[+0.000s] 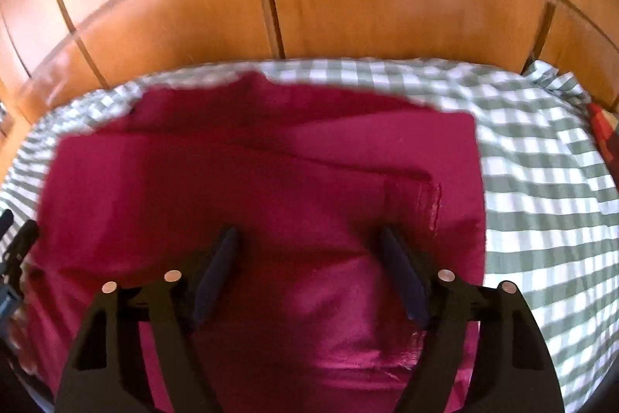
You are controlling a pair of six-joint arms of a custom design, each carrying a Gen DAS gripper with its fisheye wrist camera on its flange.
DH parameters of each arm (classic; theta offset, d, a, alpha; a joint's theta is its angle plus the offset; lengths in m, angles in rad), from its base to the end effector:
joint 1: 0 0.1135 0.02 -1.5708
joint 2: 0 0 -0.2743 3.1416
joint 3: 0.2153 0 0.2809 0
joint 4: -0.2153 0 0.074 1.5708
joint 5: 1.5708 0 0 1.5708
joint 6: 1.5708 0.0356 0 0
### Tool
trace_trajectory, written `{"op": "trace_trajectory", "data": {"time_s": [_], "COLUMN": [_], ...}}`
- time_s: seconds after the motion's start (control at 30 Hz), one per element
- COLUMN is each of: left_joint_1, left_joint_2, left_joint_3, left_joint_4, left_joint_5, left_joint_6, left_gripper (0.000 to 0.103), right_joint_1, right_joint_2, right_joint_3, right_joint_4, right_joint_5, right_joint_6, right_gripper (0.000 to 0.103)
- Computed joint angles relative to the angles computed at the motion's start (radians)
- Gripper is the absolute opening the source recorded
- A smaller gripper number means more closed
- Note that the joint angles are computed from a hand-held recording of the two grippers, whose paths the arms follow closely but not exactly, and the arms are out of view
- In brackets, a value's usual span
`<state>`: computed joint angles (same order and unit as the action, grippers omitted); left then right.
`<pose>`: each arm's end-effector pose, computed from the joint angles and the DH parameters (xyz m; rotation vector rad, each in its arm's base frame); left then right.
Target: Fold small clothes
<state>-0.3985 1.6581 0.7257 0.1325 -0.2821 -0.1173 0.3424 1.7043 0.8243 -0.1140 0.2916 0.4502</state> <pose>0.3089 -0.1193 0.1245 0.1935 2.3241 0.0787 0.3205 0.1034 0.1215 0.2436 2.4917 -0.0524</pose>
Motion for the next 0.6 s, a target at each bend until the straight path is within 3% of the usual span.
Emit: {"op": "trace_trajectory", "data": {"time_s": [0.13,0.2,0.33,0.6], "left_joint_1": [0.066,0.067,0.049,0.071], "left_joint_2": [0.077,0.049,-0.082,-0.448], "left_joint_3": [0.045,0.031,-0.07,-0.29], "left_joint_4": [-0.04,-0.043,-0.014,-0.118], "left_joint_5": [0.105,0.09,0.054,0.103], "left_joint_6": [-0.047,-0.055,-0.023,-0.056], "left_gripper": [0.09,0.09,0.088,0.089], "right_joint_1": [0.029,0.031,0.073,0.145], "right_joint_2": [0.006,-0.019,-0.126,-0.398], "right_joint_3": [0.005,0.003,-0.049,-0.245], "right_joint_4": [-0.008,-0.033,-0.075,-0.168], "right_joint_5": [0.05,0.044,0.082,0.102], "right_joint_6": [-0.001,0.006,0.015,0.083], "right_gripper": [0.077,0.078,0.088,0.089]}}
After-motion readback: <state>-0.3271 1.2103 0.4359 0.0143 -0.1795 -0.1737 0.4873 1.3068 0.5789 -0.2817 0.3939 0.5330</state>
